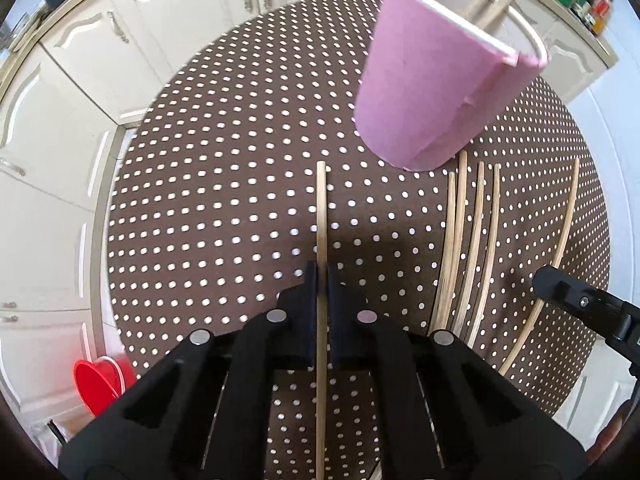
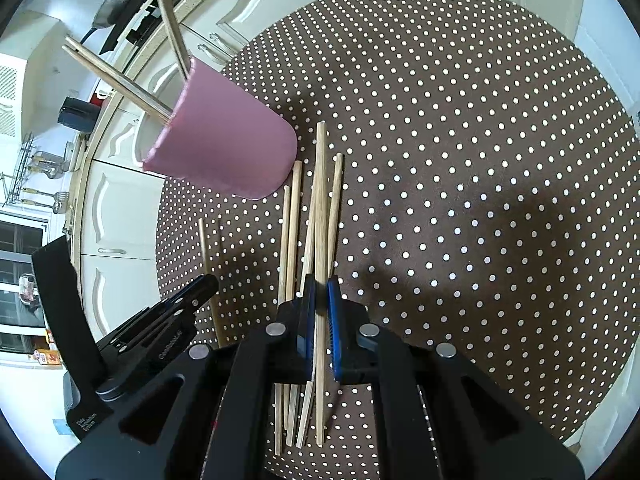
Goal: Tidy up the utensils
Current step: 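Lift both held chopsticks upright and carry them over the pink cup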
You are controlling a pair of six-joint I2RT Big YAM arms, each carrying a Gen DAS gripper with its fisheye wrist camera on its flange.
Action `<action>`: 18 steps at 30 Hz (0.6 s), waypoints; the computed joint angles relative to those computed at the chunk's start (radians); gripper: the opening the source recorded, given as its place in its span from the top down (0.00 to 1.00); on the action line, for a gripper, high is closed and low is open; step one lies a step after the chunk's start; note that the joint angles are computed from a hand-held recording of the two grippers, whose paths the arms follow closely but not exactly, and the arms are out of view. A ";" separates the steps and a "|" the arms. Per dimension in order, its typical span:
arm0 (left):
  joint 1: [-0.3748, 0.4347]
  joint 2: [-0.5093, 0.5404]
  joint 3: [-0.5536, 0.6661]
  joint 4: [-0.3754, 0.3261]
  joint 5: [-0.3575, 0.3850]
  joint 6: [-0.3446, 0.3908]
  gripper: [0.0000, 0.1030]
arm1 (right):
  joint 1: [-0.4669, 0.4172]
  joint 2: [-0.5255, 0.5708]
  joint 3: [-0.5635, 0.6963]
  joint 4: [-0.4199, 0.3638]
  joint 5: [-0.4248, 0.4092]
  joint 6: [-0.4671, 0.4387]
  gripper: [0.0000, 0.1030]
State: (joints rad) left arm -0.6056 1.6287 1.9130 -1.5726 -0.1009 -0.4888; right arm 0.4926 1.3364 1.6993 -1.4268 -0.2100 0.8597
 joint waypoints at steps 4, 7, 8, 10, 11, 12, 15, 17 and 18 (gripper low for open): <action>-0.015 -0.065 -0.038 0.014 -0.029 -0.032 0.95 | 0.007 -0.009 0.011 0.005 0.023 0.001 0.95; -0.023 -0.099 -0.036 0.020 -0.052 -0.048 0.95 | 0.010 -0.015 0.027 0.007 0.041 -0.006 0.95; -0.024 -0.106 -0.030 0.020 -0.060 -0.050 0.95 | 0.011 -0.018 0.033 0.006 0.052 -0.006 0.95; -0.034 -0.114 -0.009 0.019 -0.077 -0.060 0.95 | 0.013 -0.024 0.044 0.005 0.074 -0.006 0.95; -0.039 -0.115 0.014 0.007 -0.088 -0.063 0.95 | 0.011 -0.025 0.050 0.004 0.076 -0.008 0.95; -0.059 -0.097 0.037 0.009 -0.105 -0.081 0.95 | 0.011 -0.028 0.052 0.004 0.081 -0.010 0.95; -0.071 -0.109 0.045 0.017 -0.124 -0.095 0.95 | 0.013 -0.037 0.068 0.002 0.106 -0.016 0.95; -0.077 -0.113 0.066 0.019 -0.137 -0.102 0.95 | 0.014 -0.043 0.075 0.005 0.120 -0.021 0.95; -0.079 -0.105 0.079 0.020 -0.144 -0.103 0.95 | 0.014 -0.045 0.081 0.005 0.126 -0.024 0.95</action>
State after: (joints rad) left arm -0.6844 1.5238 1.9915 -1.5525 -0.2448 -0.5917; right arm 0.5061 1.2914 1.7804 -1.4222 -0.0843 0.8356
